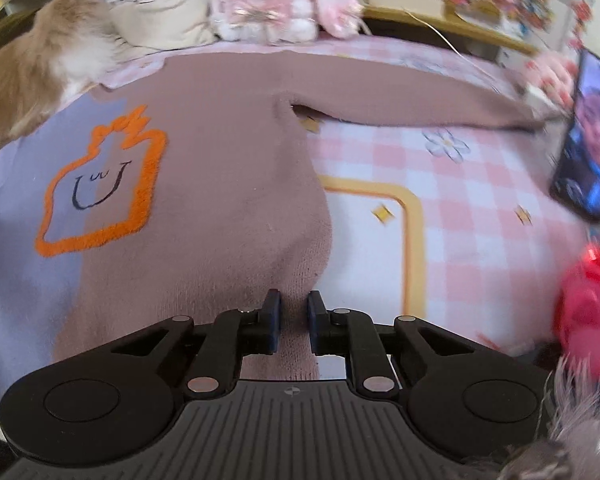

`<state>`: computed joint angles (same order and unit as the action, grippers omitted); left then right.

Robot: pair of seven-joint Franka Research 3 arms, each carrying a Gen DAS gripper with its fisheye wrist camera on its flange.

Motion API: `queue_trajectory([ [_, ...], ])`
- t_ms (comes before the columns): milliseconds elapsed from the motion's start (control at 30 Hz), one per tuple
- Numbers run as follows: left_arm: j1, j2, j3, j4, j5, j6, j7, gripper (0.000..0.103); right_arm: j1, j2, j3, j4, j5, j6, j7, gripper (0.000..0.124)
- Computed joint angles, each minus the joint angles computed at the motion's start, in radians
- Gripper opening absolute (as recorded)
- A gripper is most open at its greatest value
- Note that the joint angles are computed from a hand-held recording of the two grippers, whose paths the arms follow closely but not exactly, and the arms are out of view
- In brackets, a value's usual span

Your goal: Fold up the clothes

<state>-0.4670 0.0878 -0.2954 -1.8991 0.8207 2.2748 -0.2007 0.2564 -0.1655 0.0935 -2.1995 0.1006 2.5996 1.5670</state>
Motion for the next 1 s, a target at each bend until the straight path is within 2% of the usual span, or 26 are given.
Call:
queue_trajectory([
  [133, 0.023, -0.012, 0.011, -0.020, -0.025, 0.051, 0.028, 0.008, 0.000, 0.015, 0.012, 0.016, -0.051, -0.002, 0.014, 0.013],
  [233, 0.028, -0.027, 0.008, -0.039, -0.038, 0.068, 0.026, 0.013, 0.005, 0.008, 0.003, 0.005, -0.032, 0.006, -0.008, 0.014],
  [267, 0.026, -0.033, 0.003, -0.042, -0.037, 0.057, 0.014, 0.023, 0.006, 0.007, 0.000, 0.005, -0.025, 0.002, -0.015, 0.014],
  [300, 0.020, -0.039, -0.002, -0.044, -0.030, 0.038, -0.010, 0.040, 0.006, 0.005, -0.002, 0.004, -0.018, -0.002, -0.024, 0.014],
  [333, 0.014, -0.048, -0.009, -0.051, -0.017, 0.024, -0.044, 0.050, 0.008, 0.002, -0.003, 0.002, -0.011, -0.007, -0.035, 0.014],
  [367, 0.007, -0.057, -0.016, -0.059, -0.005, 0.010, -0.079, 0.064, 0.008, -0.002, -0.005, 0.000, -0.005, -0.011, -0.045, 0.014],
  [433, 0.000, -0.080, -0.028, -0.088, 0.020, 0.027, -0.133, 0.066, 0.010, -0.008, -0.009, -0.001, 0.013, -0.023, -0.068, 0.014],
  [567, -0.019, -0.073, -0.054, -0.071, -0.019, -0.010, -0.050, 0.066, 0.001, -0.012, -0.020, 0.001, 0.059, -0.039, -0.072, 0.023],
  [667, -0.036, -0.052, -0.061, -0.037, -0.040, -0.048, 0.008, 0.066, -0.007, -0.023, -0.025, -0.017, 0.084, -0.022, -0.069, 0.025],
  [1000, -0.065, -0.043, -0.061, -0.033, -0.023, -0.033, -0.007, 0.064, -0.008, -0.051, -0.022, -0.060, 0.124, 0.012, -0.099, 0.028],
])
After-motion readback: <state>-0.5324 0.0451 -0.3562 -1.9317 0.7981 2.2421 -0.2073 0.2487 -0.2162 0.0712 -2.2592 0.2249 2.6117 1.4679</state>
